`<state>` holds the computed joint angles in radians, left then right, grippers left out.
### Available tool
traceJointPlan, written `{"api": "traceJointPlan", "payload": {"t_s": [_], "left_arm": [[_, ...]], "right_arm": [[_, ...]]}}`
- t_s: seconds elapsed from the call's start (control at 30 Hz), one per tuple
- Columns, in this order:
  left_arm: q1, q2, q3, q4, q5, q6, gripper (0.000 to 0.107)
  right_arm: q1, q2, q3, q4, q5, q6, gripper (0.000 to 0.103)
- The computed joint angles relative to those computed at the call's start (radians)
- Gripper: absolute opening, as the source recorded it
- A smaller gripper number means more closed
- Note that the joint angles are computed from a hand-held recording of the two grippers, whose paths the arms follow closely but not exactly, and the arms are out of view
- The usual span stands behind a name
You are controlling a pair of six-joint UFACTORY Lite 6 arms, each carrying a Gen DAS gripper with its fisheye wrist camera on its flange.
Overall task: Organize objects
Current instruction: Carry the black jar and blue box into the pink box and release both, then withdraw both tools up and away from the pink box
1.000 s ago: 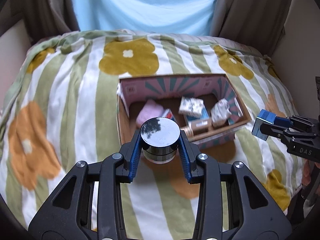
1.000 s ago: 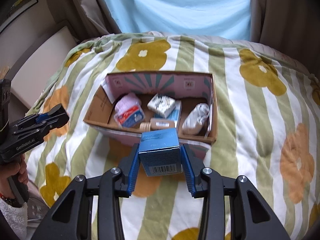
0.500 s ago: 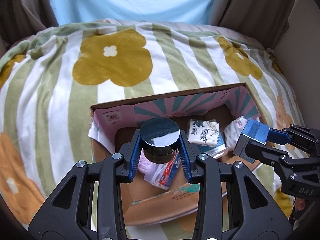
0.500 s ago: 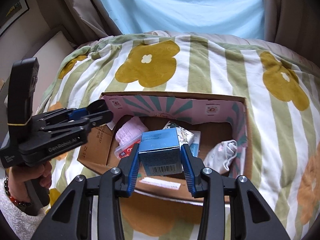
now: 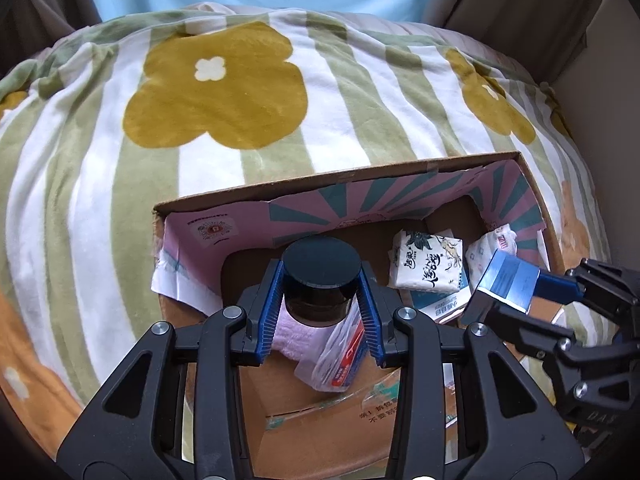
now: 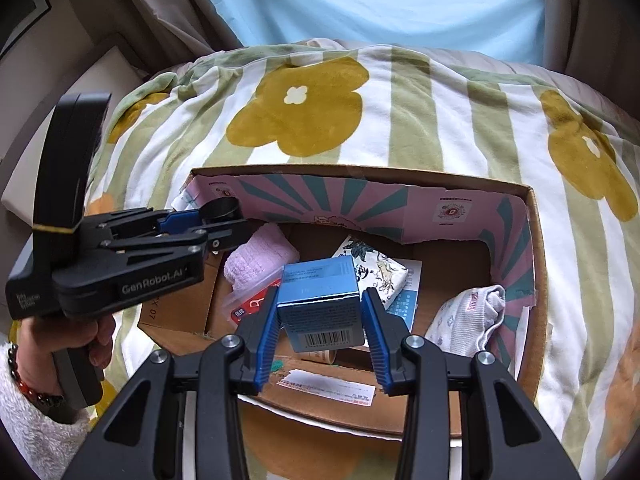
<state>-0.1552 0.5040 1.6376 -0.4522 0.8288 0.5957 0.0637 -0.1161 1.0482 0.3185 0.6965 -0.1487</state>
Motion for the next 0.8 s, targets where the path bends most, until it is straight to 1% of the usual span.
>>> {"api": "traceJointPlan", "payload": {"t_s": [0.03,0.07,0.1,0.13,0.17,0.23,0.27,0.4,0.8], "left_arm": [[-0.004,-0.001,-0.001,0.005,-0.005,-0.003,0.042],[-0.009,-0.005,-0.003,0.011,-0.008,-0.005,0.055],[-0.014,-0.005,0.0,0.019,-0.01,-0.013,0.101],[-0.012,-0.021,-0.019,0.007,-0.032,-0.005,0.103],[-0.009,-0.039,-0.038,-0.005,-0.048,0.005,0.103],[0.001,-0.042,-0.033,-0.013,-0.039,0.003,0.103],[0.006,-0.043,-0.029,-0.011,-0.034,-0.002,0.103],[0.022,-0.051,-0.028,-0.014,-0.03,-0.01,0.103],[0.012,-0.155,-0.108,-0.007,-0.052,-0.041,0.103]], "right_arm": [[-0.001,0.003,-0.001,0.014,0.0,-0.012,0.038],[0.0,0.005,-0.001,0.018,-0.004,-0.013,0.043],[0.002,0.004,-0.003,0.012,-0.009,-0.005,0.048],[0.007,0.004,-0.003,-0.004,-0.011,0.012,0.067],[0.002,0.002,-0.008,0.004,-0.008,0.007,0.089],[-0.028,-0.007,-0.026,0.066,0.002,-0.046,0.102],[-0.038,-0.015,-0.04,0.079,0.003,-0.056,0.102],[-0.019,-0.054,-0.086,-0.026,-0.024,0.03,0.102],[-0.024,-0.076,-0.076,-0.035,0.008,0.047,0.102]]}}
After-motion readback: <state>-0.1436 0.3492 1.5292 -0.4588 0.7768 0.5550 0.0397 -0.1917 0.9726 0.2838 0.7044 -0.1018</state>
